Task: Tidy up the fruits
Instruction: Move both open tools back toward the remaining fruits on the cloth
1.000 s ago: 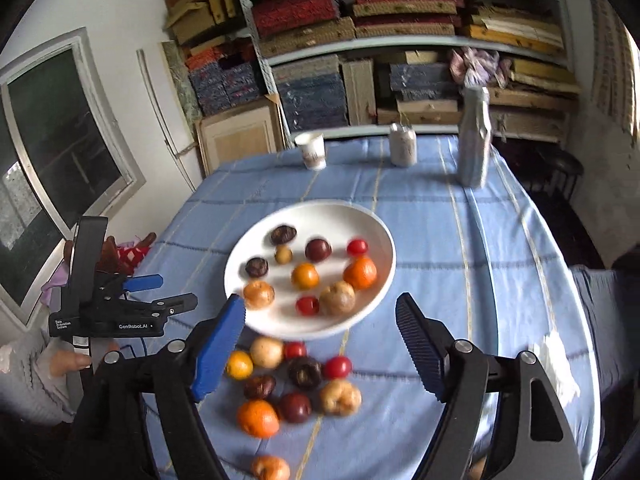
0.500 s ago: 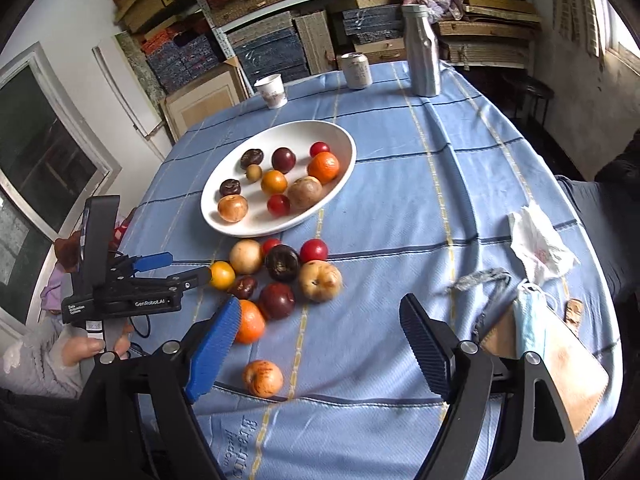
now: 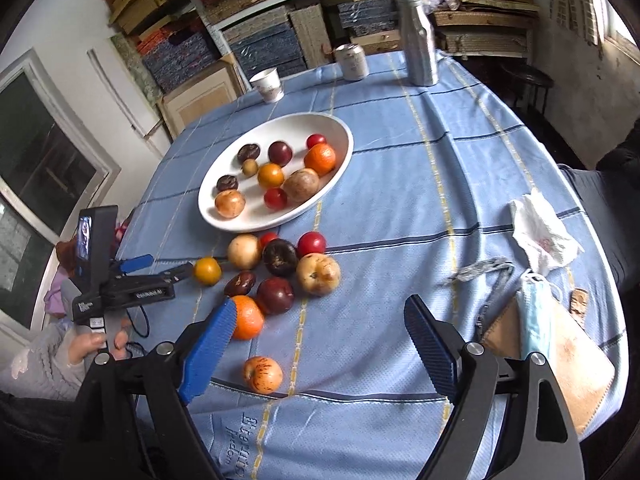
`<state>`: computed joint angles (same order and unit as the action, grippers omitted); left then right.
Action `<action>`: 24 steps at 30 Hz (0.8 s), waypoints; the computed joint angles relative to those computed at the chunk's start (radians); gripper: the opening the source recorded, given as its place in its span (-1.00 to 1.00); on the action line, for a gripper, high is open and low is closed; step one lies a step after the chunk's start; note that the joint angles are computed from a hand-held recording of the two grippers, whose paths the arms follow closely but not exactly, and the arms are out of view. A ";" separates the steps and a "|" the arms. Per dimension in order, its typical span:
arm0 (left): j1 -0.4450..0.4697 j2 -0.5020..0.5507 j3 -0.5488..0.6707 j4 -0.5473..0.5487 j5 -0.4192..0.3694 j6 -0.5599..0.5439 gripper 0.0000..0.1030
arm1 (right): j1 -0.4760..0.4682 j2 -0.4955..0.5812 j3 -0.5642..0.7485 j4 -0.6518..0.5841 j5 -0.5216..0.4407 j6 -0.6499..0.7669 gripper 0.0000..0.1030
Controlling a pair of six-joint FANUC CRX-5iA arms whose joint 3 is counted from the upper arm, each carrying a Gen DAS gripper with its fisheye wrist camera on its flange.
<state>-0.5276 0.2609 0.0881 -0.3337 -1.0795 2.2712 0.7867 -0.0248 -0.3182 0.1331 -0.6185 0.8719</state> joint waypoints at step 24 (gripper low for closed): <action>-0.032 -0.101 -0.128 -0.029 -0.059 0.067 0.91 | 0.115 0.159 0.095 -0.112 -0.148 0.355 0.00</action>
<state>-0.5595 0.1604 -0.0397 -0.3629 -1.1388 2.3383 0.9018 0.1343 -0.2236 0.0210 -0.7662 1.2272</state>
